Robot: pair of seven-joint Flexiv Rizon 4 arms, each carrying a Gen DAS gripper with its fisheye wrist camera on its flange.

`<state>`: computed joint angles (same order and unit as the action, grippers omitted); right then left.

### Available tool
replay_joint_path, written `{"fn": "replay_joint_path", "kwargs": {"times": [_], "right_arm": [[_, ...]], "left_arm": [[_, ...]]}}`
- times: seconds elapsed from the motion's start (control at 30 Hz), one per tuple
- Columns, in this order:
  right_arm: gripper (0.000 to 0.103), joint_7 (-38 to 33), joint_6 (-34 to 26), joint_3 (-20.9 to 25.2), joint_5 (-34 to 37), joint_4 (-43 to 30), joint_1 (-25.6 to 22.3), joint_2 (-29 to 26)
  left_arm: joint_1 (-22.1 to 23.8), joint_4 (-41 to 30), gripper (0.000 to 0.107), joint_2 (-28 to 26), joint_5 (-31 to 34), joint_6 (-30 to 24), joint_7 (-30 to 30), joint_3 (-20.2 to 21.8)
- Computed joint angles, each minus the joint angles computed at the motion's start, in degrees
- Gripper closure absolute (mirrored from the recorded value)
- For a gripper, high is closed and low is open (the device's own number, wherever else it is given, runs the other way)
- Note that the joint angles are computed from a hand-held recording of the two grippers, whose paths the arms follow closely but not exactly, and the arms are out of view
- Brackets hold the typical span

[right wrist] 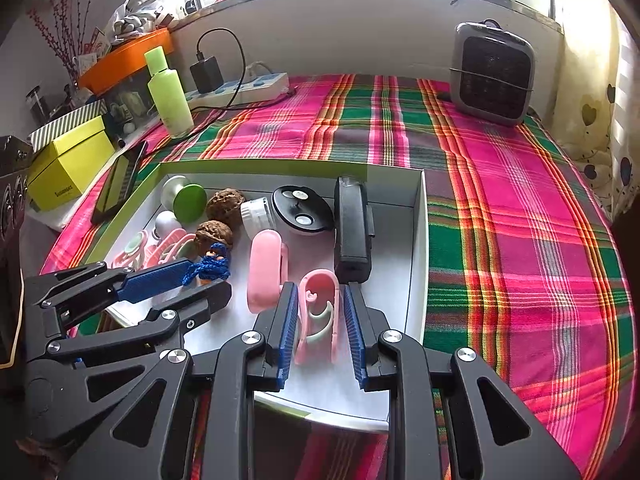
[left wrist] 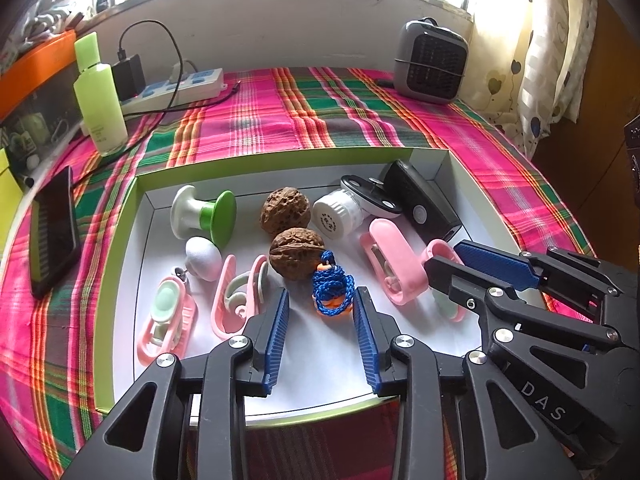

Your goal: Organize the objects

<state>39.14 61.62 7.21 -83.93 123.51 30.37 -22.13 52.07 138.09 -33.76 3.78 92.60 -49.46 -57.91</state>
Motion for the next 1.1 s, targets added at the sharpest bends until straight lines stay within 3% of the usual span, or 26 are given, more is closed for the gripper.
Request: {"fn": "replay_joint_path", "kwargs": {"times": [0.3, 0.63, 0.9, 1.1], "right_arm": [[0.075, 1.12, -0.14, 0.31, -0.57, 0.25, 0.09, 0.29], [0.07, 2.52, -3.12, 1.29, -1.33, 0.82, 1.19, 1.77], [0.064, 3.51, -7.36, 2.69, -1.21, 1.56, 3.01, 3.67], [0.064, 3.0, -10.68, 3.86, 0.56, 1.53, 5.03, 4.17]], "left_arm": [[0.24, 0.69, 0.068, 0.6, 0.75, 1.91, -0.71, 0.54], [3.46, 2.32, 0.063, 1.38, 2.89, 3.25, -2.3, -1.43], [9.43, 4.72, 0.055, 1.69, 6.08, 5.19, -4.74, -5.38], [16.04, 6.83, 0.054, 1.1, 8.77, 4.95, -6.44, -10.19]]}}
